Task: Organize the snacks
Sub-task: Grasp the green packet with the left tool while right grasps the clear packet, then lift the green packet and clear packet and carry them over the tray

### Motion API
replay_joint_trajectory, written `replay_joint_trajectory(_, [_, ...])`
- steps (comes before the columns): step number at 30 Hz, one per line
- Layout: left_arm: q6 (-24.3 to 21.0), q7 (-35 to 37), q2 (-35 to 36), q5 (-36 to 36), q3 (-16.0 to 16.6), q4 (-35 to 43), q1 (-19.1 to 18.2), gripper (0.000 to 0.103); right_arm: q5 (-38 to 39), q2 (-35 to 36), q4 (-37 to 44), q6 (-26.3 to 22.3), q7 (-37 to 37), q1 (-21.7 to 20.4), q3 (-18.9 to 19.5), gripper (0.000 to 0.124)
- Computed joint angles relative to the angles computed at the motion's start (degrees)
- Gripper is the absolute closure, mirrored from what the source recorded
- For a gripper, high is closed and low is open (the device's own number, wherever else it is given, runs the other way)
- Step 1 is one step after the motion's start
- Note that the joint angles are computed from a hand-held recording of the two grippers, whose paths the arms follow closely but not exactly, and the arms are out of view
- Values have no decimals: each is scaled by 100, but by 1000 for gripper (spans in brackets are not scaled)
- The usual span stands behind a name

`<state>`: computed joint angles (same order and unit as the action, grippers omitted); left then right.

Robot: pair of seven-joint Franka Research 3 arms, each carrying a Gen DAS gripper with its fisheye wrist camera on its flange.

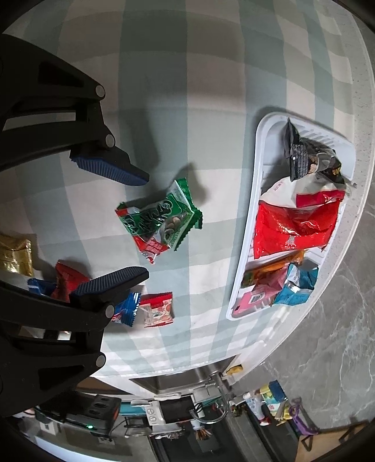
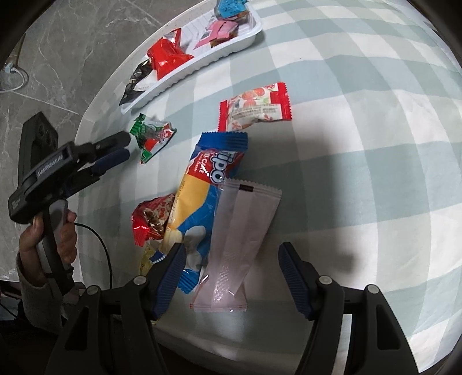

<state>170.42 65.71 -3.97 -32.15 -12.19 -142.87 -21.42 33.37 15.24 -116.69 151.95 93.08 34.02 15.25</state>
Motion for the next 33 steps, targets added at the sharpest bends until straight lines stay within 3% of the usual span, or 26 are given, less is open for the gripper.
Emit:
replay_joint_trajectory(9, [-112, -594, 588, 223, -248, 529, 284, 46, -566, 40, 94, -79, 296, 147, -94, 55])
replay_joint_trajectory(15, [-11, -1628, 739, 1261, -299, 626, 437, 46, -1052, 99, 210, -164, 535, 274, -166, 55])
replay_joint_trajectory(18, [10, -2477, 794, 2441, -168, 656, 391, 46, -1575, 122, 259, -194, 818, 430, -288, 62])
replay_joint_trajectory(22, [-424, -3705, 906, 4564, 65, 926, 219, 51, -2147, 88, 209, -155, 990, 518, -362, 78])
replay_joint_trajectory(24, [-615, -4090, 959, 5357, 83, 1042, 172, 67, -2021, 71, 156, -68, 873, 431, -282, 87])
replay_joint_trajectory(27, [-405, -3879, 967, 5232, -78, 964, 317, 70, -1483, -12, -31, 133, 539, 206, -115, 95])
replay_joint_trajectory(33, [80, -3372, 851, 4607, -264, 640, 498, 72, 232, -175, -329, 339, -478, -251, 201, 96])
